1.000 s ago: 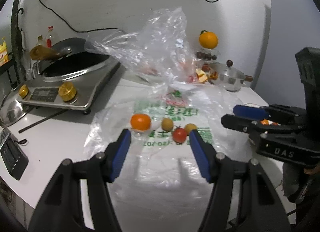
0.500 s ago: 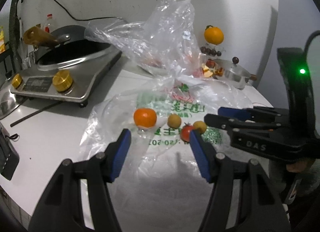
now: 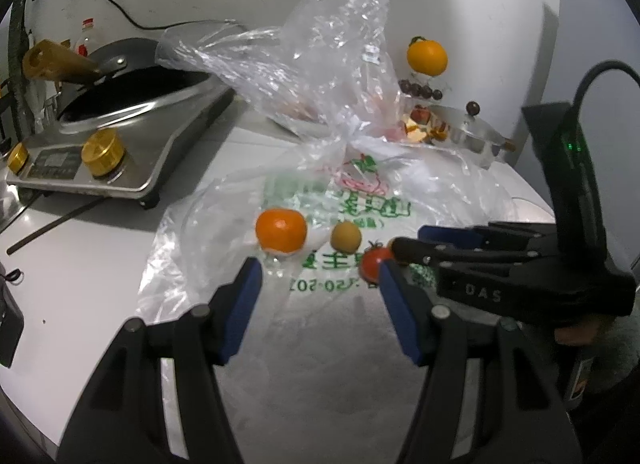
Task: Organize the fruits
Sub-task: 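Grasp a yellow-green fruit with the right tool while the left tool grasps a cherry tomato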
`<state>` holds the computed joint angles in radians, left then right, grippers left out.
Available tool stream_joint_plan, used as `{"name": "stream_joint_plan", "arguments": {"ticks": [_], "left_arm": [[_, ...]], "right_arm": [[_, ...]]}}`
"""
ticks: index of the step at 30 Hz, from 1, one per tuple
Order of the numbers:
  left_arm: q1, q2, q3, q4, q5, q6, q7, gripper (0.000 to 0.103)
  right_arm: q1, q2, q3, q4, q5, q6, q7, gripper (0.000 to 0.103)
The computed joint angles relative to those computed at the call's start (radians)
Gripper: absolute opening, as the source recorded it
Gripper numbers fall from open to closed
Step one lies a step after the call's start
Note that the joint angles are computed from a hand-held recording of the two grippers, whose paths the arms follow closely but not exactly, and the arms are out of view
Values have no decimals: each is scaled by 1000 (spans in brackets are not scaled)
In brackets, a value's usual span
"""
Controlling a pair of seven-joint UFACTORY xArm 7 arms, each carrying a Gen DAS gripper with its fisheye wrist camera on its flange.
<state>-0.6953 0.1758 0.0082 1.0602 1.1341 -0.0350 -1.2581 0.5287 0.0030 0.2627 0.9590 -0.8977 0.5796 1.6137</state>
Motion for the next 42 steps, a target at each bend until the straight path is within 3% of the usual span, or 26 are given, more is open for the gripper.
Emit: {"name": "stream_joint_plan", "arguments": {"ticks": [6,9,16,21,23,28,32,42], "left_arm": [[11,13,-39,6,-92,27,103,62],[4,18,-49,11,-144,43,161,62],[-43,55,-31,59,-177,75,201,62],[-46,97,-58,102,-274,119,282,61],[-22,121,-101,125,-358,141,384,55],[13,185,-181,200,-560,227,608,51],[-20,212,-155,232,-640,267,663,45],[-50,220,-131,230,-726,264,739,28]], "right_arm": [[-14,10,-14,-18,49,-68,-30,34],[-17,-1,-16,-30,31,-85,-8,27],[-32,-70,11,-66,-37,-58,50,27],[-57,-143,45,-106,-48,-25,63,27],[-71,-173,61,-124,-59,-21,66,27],[-105,-216,90,-161,-71,-41,83,27],[-129,-243,113,-182,-80,-51,101,27],[-163,-278,151,-211,-71,-55,114,27]]}}
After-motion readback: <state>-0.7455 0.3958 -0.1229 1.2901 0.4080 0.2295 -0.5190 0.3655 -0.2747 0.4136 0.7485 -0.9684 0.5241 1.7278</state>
